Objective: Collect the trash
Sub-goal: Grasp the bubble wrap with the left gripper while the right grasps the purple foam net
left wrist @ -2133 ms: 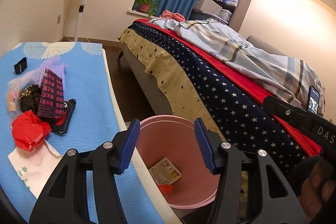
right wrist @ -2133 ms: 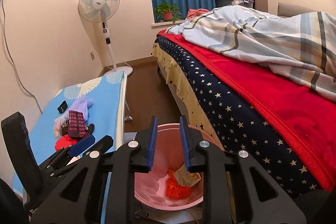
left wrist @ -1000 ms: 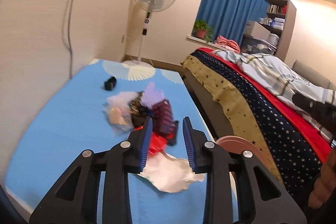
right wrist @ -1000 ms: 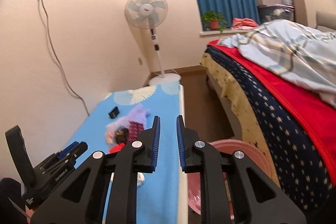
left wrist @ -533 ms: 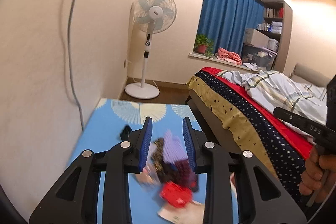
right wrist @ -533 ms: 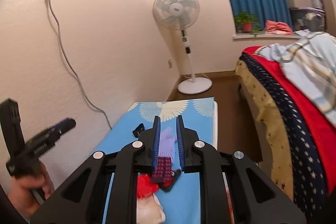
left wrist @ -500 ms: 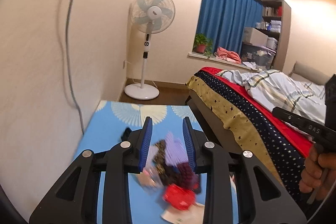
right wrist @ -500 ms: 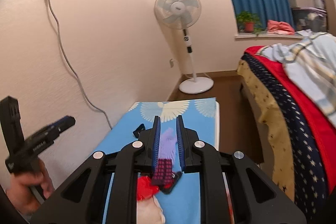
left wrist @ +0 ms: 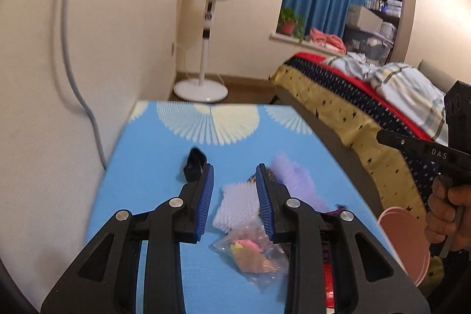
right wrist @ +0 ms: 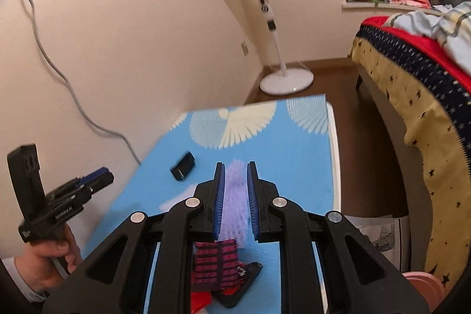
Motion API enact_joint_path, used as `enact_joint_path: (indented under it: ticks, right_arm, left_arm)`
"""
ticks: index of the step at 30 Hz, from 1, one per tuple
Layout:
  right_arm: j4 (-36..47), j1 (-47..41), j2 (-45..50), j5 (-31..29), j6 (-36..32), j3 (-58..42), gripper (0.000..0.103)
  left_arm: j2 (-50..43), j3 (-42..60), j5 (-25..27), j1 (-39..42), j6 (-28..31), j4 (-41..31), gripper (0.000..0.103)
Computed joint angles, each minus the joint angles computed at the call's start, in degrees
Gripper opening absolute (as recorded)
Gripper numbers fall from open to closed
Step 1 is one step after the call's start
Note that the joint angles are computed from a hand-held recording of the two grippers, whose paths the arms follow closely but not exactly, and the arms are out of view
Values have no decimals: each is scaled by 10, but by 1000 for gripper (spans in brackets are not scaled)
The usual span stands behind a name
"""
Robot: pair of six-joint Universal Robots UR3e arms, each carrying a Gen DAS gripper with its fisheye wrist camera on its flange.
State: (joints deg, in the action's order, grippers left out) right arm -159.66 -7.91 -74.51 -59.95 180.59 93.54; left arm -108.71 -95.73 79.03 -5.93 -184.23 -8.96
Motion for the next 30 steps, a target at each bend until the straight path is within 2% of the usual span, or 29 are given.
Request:
enact_joint_path:
  ticks: [5, 10, 14, 16, 17, 23, 24, 25, 27, 28, 30]
  right_arm:
    - [15, 19, 84, -7, 16, -57, 19]
    - [57, 31, 157, 10, 12, -126, 20]
    - [83, 36, 189, 13, 14, -157, 25]
    - [100, 37, 200, 15, 14, -170, 28]
    - [112, 39, 205, 13, 10, -177, 28]
    - [144, 45, 223, 18, 4, -201, 28]
    - [146, 47, 227, 17, 4, -207, 25]
    - [149, 49, 230, 15, 5, -212, 21]
    - [155, 53, 236, 12, 3, -224, 12]
    - [153, 55, 234, 8, 5, -225, 11]
    - [146, 57, 234, 6, 9, -230, 10]
  left_arm:
    - [-51, 14, -16, 9, 3, -7, 29]
    - [-87, 33, -63, 28, -2, -30, 29]
    - [-117, 57, -58, 20, 8, -51, 31]
    - [-133, 75, -49, 15, 8, -65, 40]
    - [-140, 85, -44, 14, 7, -75, 41]
    - [-171, 116, -61, 14, -5, -107, 41]
    - [-174, 118, -64, 14, -5, -111, 39]
    - [-175, 119, -70, 16, -6, -113, 30]
    - [-175, 120, -76, 18, -8, -116, 22]
    - [-173, 122, -73, 17, -11, -115, 14]
    - [-168, 122, -70, 18, -17, -112, 13]
